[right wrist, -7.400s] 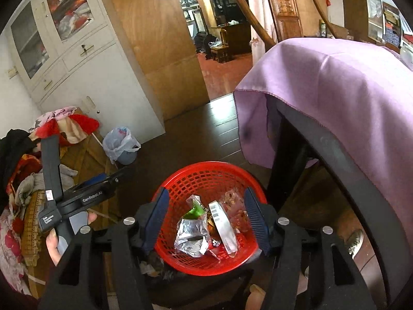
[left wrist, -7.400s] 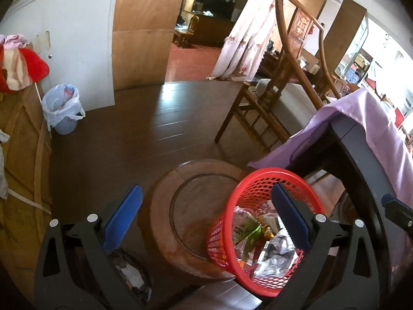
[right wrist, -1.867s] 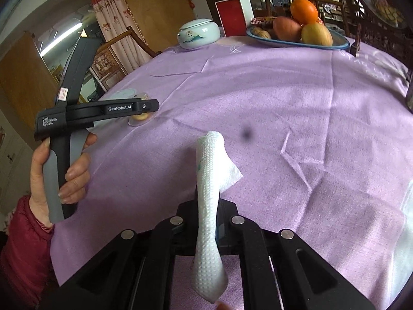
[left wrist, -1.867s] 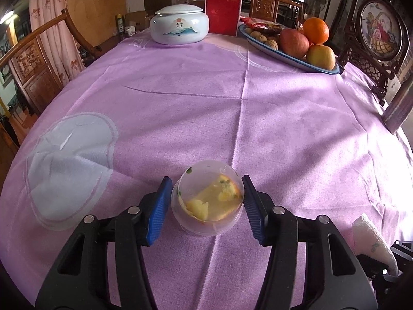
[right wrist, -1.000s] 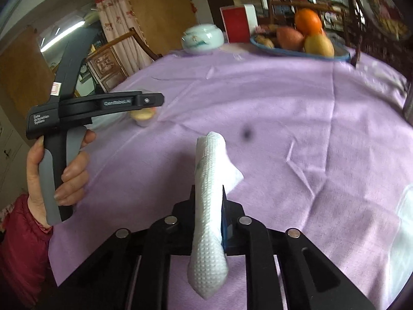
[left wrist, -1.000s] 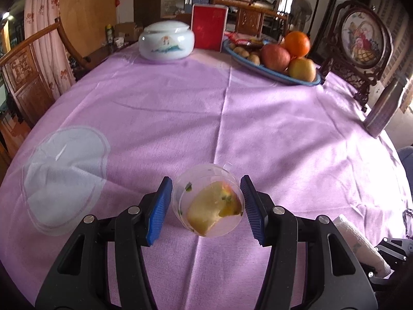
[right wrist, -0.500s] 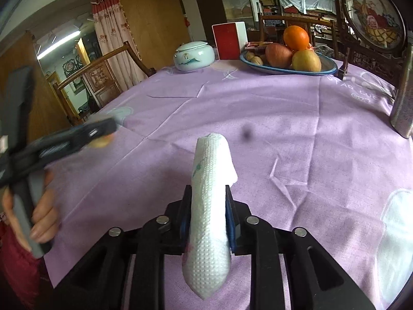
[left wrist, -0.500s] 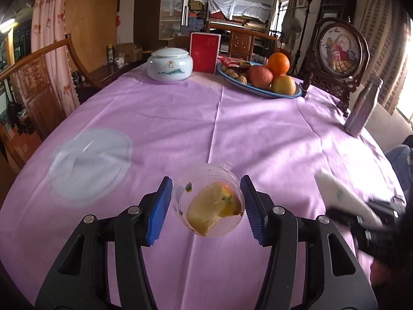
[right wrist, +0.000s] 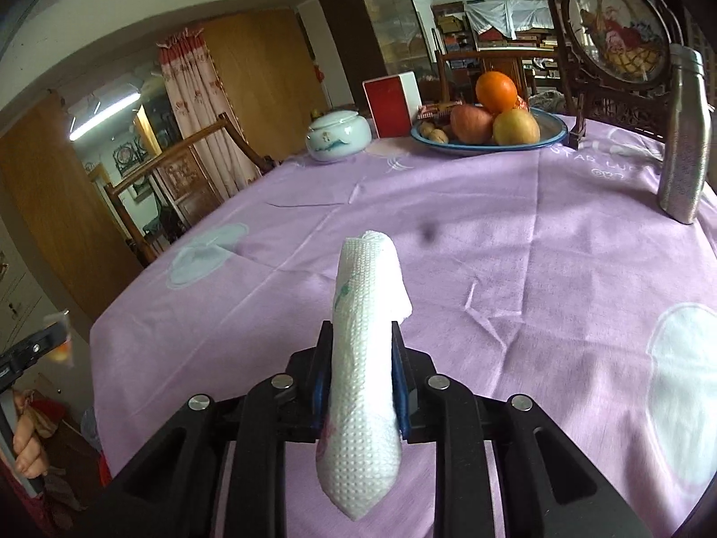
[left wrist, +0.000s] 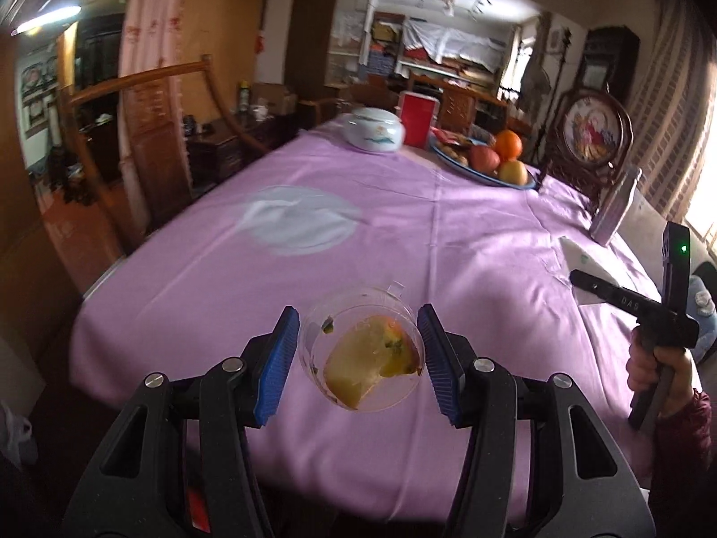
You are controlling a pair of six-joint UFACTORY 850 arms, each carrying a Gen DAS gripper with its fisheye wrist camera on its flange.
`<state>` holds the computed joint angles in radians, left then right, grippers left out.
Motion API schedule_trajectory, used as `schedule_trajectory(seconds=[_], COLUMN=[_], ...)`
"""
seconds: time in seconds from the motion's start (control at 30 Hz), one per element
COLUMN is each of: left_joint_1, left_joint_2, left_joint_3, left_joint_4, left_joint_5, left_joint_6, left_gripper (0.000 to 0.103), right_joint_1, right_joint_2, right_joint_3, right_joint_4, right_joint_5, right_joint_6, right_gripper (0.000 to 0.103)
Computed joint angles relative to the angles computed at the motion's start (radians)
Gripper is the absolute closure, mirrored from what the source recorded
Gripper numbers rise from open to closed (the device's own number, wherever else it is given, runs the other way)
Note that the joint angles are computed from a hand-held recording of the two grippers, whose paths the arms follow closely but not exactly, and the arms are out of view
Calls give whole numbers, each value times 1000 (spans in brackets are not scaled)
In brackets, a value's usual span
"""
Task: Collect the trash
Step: 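Lift the cup with the left gripper while the right lifts the napkin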
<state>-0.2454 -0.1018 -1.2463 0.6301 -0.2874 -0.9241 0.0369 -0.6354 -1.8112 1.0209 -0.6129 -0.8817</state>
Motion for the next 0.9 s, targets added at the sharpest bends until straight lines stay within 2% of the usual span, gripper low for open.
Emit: schedule_trajectory(seconds=[0.13,0.23,0.43,0.6,0.9], left_joint_1=[20,46,79,97,130], left_joint_2=[107,172,300,371,490], left_joint_3=[120,191,348,453,601], left_joint_4=[87,87,336,461,586], left_joint_5=[-2,16,-3,-78,-153], left_joint_6=[-99,-111,-376,-510,-602], left_gripper=[49,49,49,49,49], right_joint_1=[-3,-3,30,92,251], right_joint_2=[62,100,199,266,333], right_joint_3=[93,140,241,303,347], right_joint_4=[115,152,206,247,280], right_joint_5=[35,47,36,25,-17], right_joint_6=[-92,-115,-212,-280,-356], right_gripper=[78,78,78,79,79])
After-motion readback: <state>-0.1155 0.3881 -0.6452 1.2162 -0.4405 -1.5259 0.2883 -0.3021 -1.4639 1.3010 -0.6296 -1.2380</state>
